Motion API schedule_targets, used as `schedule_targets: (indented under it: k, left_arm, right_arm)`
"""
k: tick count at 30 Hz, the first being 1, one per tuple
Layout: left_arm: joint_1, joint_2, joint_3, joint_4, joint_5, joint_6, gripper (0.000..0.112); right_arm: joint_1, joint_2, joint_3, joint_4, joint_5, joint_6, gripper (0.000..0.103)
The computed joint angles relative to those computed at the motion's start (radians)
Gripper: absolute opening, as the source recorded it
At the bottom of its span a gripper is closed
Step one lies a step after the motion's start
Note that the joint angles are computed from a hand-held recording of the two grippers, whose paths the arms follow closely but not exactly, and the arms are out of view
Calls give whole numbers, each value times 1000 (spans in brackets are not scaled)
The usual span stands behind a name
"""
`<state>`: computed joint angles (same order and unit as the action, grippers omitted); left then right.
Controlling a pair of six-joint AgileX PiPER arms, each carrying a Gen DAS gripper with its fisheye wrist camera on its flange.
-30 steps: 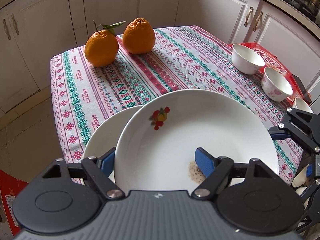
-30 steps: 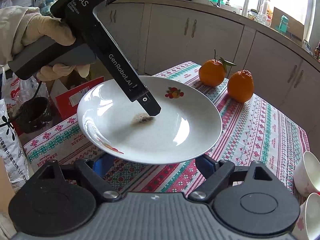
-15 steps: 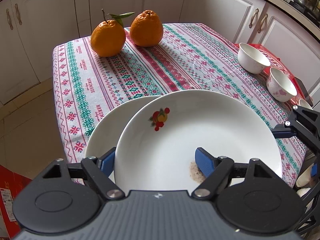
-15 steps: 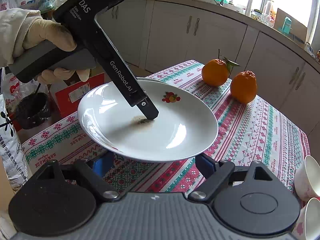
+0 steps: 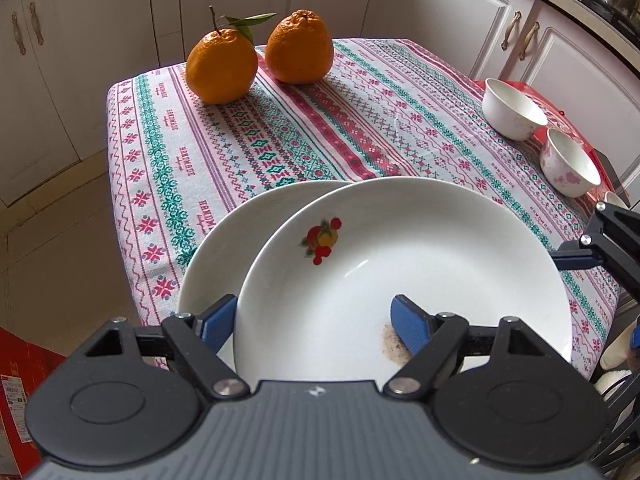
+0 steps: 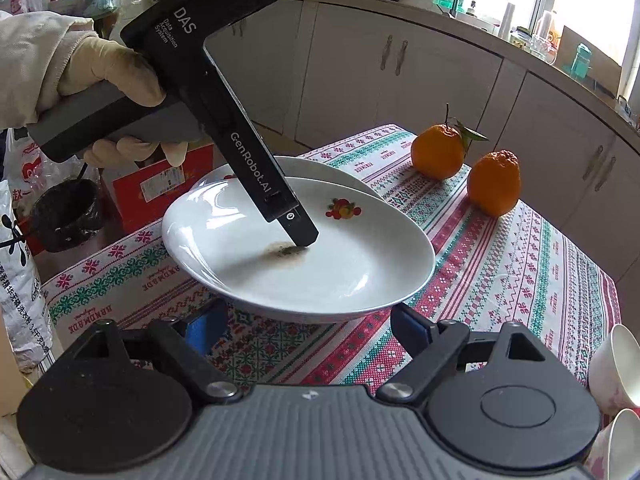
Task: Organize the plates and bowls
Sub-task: 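Lower the plate onto the stacked plates with the left gripper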
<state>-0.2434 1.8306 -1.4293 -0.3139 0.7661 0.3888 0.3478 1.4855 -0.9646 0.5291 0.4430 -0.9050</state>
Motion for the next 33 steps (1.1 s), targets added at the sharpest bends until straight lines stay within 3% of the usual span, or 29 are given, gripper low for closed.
schedule_targets:
  k: [33]
  left_arm:
    - [16, -32, 22, 11, -40, 27, 84]
  right_arm:
    - [14, 53, -37, -24, 1, 22, 92]
